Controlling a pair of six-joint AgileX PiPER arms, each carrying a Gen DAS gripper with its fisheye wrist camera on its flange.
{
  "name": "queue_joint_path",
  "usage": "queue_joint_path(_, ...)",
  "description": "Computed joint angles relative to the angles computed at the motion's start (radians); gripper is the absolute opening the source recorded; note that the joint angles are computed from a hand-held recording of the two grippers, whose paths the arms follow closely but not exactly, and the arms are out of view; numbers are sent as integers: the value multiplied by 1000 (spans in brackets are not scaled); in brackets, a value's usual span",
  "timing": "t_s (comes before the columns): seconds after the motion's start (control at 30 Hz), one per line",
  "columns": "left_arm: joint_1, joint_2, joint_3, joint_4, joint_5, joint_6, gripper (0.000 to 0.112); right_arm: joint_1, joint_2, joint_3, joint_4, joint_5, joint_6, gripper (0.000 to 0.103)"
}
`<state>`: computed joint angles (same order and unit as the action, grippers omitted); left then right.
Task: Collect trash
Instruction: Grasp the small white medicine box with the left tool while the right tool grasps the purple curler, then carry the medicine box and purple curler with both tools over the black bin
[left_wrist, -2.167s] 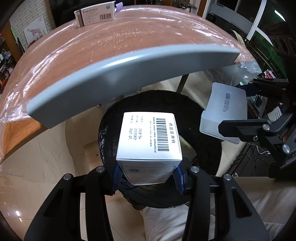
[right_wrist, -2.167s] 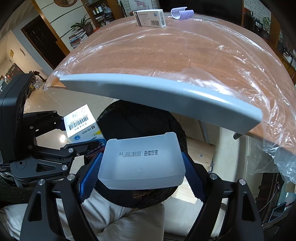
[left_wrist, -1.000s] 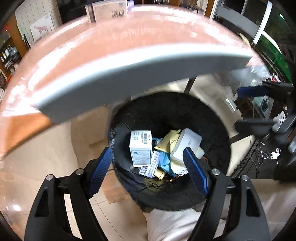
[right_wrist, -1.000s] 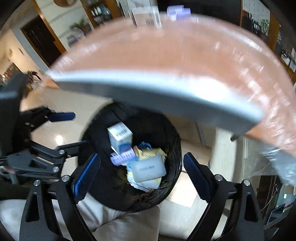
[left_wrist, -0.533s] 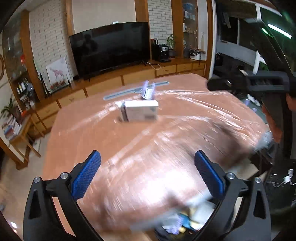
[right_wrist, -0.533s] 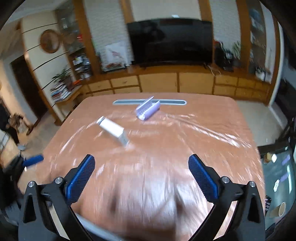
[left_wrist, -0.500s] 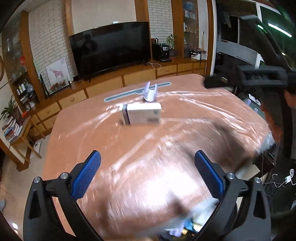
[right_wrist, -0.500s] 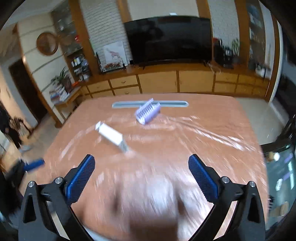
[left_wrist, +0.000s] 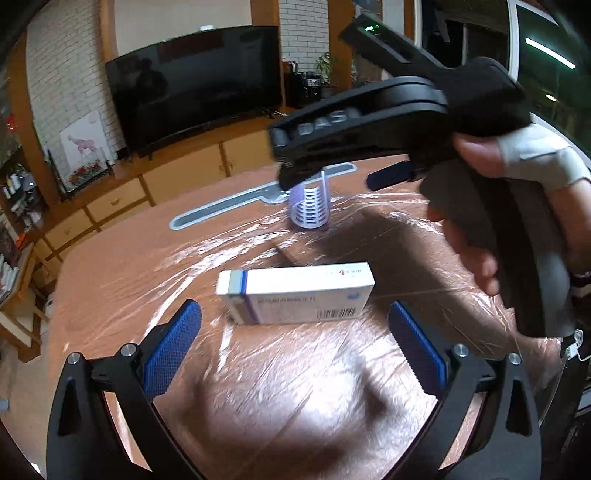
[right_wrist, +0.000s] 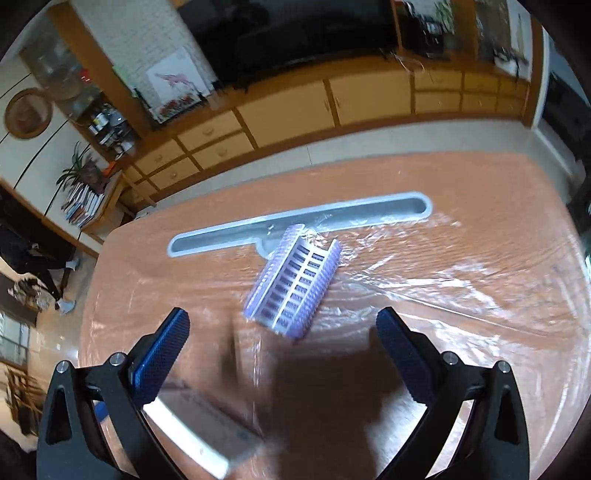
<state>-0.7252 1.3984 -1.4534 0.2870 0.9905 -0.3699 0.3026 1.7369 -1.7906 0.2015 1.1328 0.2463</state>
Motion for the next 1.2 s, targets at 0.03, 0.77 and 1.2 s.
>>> queue_joint_path(0.03,10,11,-4,-19,-9,16,101,0,14,-10,2,1,9,99)
queue_joint_path(0.77,123,113,-46,-161,-79,84,98,-5,93,-58,29,-33,34,46)
queue_joint_path(1.2,97,87,-51,-106,-49,37,98,-75,22,47,164,-78,-94,44)
